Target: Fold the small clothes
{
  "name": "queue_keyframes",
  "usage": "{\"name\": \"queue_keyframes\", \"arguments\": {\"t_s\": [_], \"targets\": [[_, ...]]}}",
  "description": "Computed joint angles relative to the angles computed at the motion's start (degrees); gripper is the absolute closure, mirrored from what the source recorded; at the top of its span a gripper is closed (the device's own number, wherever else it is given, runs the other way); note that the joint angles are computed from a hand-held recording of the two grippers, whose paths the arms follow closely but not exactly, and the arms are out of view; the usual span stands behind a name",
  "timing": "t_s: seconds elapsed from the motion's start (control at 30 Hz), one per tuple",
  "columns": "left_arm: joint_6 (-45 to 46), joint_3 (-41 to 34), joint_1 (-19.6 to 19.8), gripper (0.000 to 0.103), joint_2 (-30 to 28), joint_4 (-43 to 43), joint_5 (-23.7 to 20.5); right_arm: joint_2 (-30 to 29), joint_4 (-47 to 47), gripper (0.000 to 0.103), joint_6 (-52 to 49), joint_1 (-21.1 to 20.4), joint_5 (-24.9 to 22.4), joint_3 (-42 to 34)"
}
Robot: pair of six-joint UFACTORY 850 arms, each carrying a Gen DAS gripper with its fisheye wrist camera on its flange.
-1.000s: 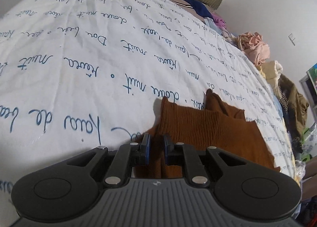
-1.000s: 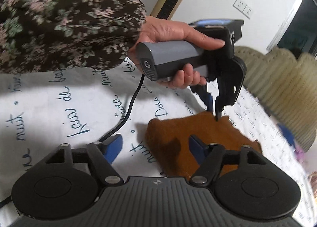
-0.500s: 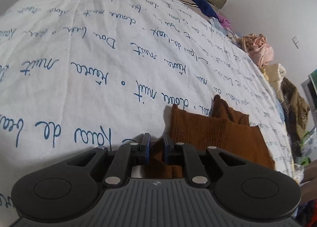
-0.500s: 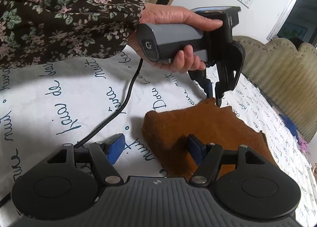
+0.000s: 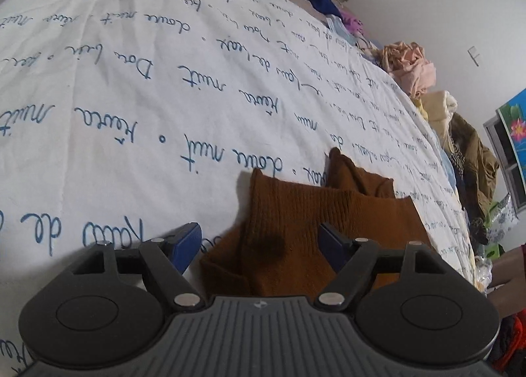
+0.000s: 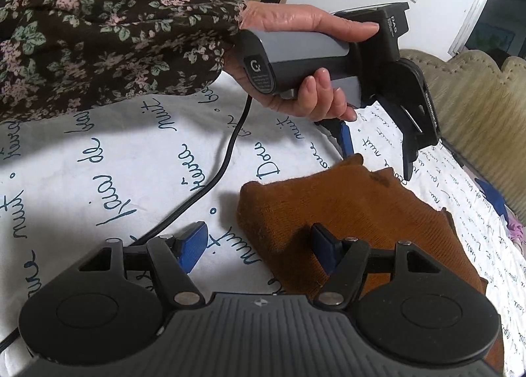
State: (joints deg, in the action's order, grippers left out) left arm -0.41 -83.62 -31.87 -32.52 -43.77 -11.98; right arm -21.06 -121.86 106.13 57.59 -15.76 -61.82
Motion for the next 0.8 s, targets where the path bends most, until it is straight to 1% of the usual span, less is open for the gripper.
{"name": "queue_keyframes", "arguments": {"t_s": [0.03,0.07,0.1,0.13,0.17,0.23,0.3,0.33,0.37,0.43,0.47,0.5,0.53,0.57,0.6,0.7,0.8], "targets": [[2.37,-0.23,0.14,0.026,-0.23,-2.59,-0.83,-0.05,-0.07,0.035,0.25,-0.10,0.26,-0.08],[3.29,-0.31,0.11,0.030,-0.33,-3.45,-0.90,-0.09,-0.36,0.035,0.68,-0.22,0.47,-0.13],[1.86,-0.48,-0.01,0.036,-0.44,-1.91,-0.82,-0.14,-0.61,0.035,1.07,-0.35,0.66,-0.21],[0.54,-0.89,0.01,0.054,-0.73,-0.58,-1.50,-0.15,-0.86,0.035,1.44,-0.46,0.84,-0.27],[0.70,-1.15,0.11,0.070,-0.99,-1.15,-2.15,-0.14,-1.17,0.035,1.91,-0.50,0.91,-0.27],[1.80,-1.52,0.31,0.083,-1.55,-2.90,-3.04,-0.11,-2.29,0.035,3.39,-0.74,1.21,-0.33],[-1.62,-1.88,-0.04,0.085,-1.84,1.38,-2.93,0.03,-5.17,0.035,6.57,-0.87,1.20,-0.11],[-3.07,-1.95,-0.17,0.087,-1.86,2.84,-2.72,-0.04,-5.07,0.035,6.53,-0.86,1.21,-0.14],[-2.84,-1.82,-0.15,0.089,-1.78,2.23,-2.41,-0.18,-4.73,0.036,6.18,-0.89,1.36,-0.31],[-1.92,-1.48,-0.10,0.091,-1.55,0.32,-1.52,-0.47,-5.89,0.047,7.17,-0.97,1.46,-0.45],[-1.92,-1.41,-0.16,0.091,-1.46,0.37,-1.18,-0.64,-5.92,0.060,7.13,-0.94,1.37,-0.54],[-2.76,-1.41,-0.27,0.092,-1.40,1.24,-0.95,-0.72,-5.75,0.070,7.13,-0.86,1.07,-0.54],[-3.79,-1.39,-0.36,0.092,-1.37,1.92,-0.73,-0.69,-5.80,0.075,7.42,-0.71,0.38,-0.39],[-3.40,-1.20,-0.35,0.092,-1.29,0.92,-0.46,-0.62,-6.35,0.082,8.03,-0.70,-0.12,-0.24],[-1.35,-0.80,-0.29,0.092,-1.17,-2.15,-0.06,-0.55,-6.30,0.086,8.37,-0.79,-0.23,-0.18],[5.61,0.43,-0.12,0.092,-0.77,-12.02,0.93,0.13,-8.78,0.092,12.32,-1.40,0.07,0.39],[13.40,1.69,-0.23,0.093,0.07,-22.21,1.87,1.54,-14.12,0.093,17.85,-1.40,-2.36,2.30]]}}
